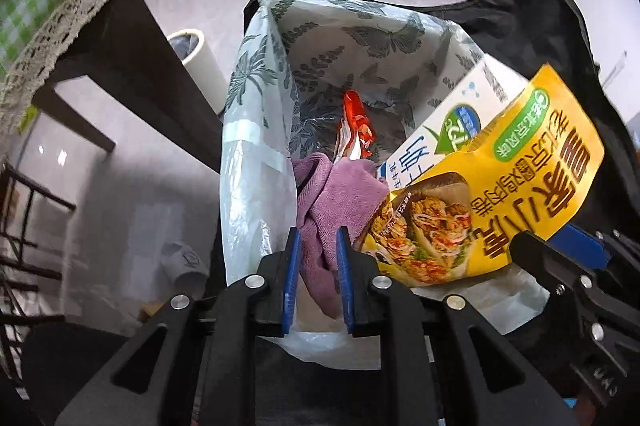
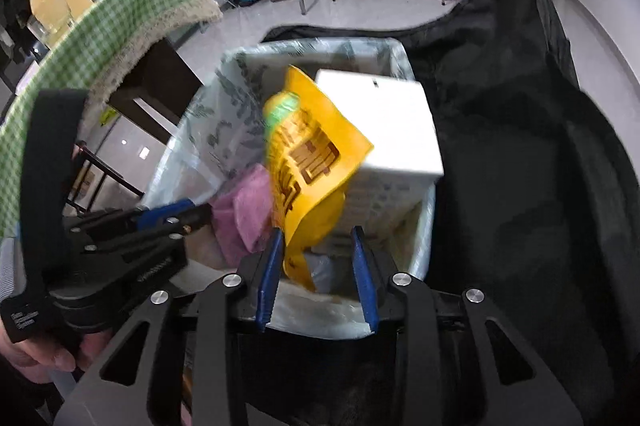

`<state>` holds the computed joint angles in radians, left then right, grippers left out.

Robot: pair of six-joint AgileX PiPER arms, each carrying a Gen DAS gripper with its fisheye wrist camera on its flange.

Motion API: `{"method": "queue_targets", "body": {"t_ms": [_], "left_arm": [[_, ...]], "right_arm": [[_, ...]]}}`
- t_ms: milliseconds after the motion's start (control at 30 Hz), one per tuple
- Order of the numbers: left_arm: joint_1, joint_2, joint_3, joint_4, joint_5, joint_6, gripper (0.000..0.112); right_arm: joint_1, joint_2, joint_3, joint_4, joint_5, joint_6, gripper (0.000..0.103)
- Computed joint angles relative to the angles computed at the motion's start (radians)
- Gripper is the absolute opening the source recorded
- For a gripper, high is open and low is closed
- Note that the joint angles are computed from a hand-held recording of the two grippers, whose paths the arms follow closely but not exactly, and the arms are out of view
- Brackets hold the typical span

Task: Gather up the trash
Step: 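Carry towel and yellow bag to the bin and release both inside, then move both tools back over the table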

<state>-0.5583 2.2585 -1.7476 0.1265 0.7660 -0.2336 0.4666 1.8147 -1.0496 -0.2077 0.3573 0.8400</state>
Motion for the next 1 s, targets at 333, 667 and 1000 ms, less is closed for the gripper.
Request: {"method": "queue_targets", "body": {"t_ms": [333, 667, 1000], "left_arm": [[0.084, -0.014, -0.052, -0.272, 0.045, 0.110, 0.034], [0.180, -0.311, 0.082, -0.348, -0.046, 0.183, 0.061], [0.401, -0.718, 0.261, -0.444, -0.103, 0.302, 0.077]], "right_arm": [[0.039, -0.039, -0.016, -0.191, 0.060, 0.184, 0.043], [0.089, -0.151, -0.118, -0.476, 0.230, 0.400, 0.065], [0.237, -0.105, -0.449, -0.581, 0.407, 0.307, 0.073]]}}
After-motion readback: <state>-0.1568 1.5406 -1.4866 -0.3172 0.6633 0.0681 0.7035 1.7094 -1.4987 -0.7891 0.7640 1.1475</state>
